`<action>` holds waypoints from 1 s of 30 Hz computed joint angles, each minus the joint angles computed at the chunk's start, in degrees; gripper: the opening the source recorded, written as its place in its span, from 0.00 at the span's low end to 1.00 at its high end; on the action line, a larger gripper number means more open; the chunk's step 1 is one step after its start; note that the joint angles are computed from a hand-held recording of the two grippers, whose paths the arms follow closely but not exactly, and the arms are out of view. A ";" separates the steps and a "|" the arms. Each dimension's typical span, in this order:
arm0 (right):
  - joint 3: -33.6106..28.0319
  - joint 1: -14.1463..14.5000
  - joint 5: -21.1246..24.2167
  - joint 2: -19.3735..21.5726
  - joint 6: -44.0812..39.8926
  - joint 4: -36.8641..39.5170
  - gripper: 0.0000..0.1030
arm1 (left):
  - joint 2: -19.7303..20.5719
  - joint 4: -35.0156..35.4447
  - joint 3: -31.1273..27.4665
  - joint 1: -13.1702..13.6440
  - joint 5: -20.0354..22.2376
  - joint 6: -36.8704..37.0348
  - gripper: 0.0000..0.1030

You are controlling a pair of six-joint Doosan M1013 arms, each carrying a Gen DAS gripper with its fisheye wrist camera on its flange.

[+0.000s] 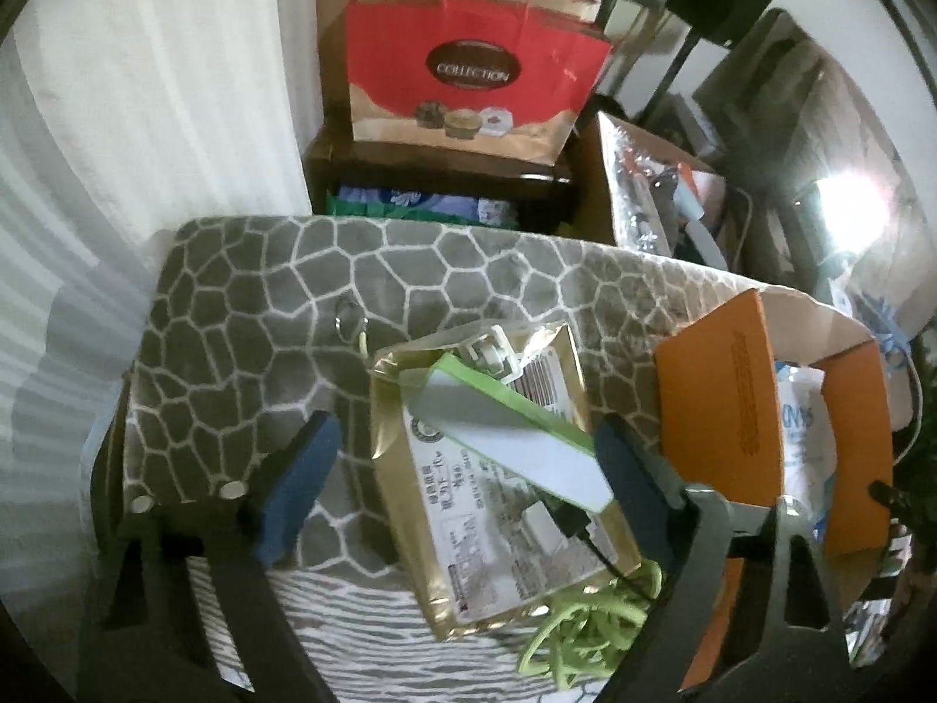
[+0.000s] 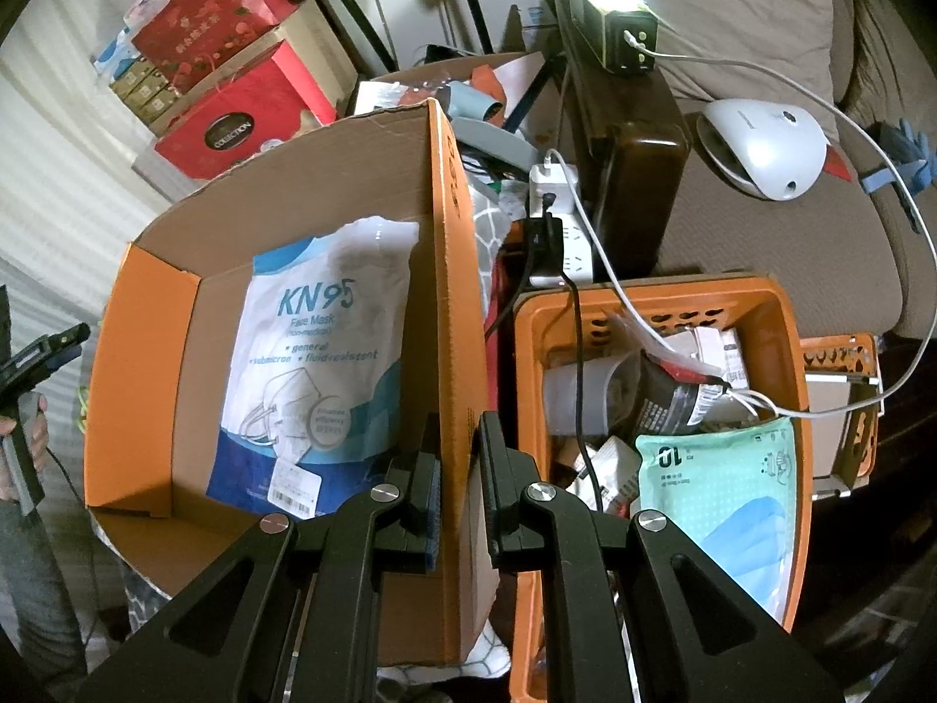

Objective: Organize objects
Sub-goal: 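Move left gripper to the white-and-green power bank on the gold package, then close left gripper on the white-and-green power bank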

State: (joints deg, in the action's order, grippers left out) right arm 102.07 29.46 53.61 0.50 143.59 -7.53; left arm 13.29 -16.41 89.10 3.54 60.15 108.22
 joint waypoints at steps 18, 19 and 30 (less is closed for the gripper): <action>-0.56 0.37 1.19 0.83 0.60 -0.71 0.10 | 3.00 -1.91 -1.90 -0.03 4.56 -5.65 0.52; -0.56 0.37 1.19 0.83 0.60 -0.71 0.10 | 3.10 -2.44 -2.13 0.23 5.21 -5.59 0.51; -0.62 0.35 1.02 0.94 0.72 -0.69 0.10 | 2.44 -4.50 -2.08 1.34 7.32 -1.60 0.50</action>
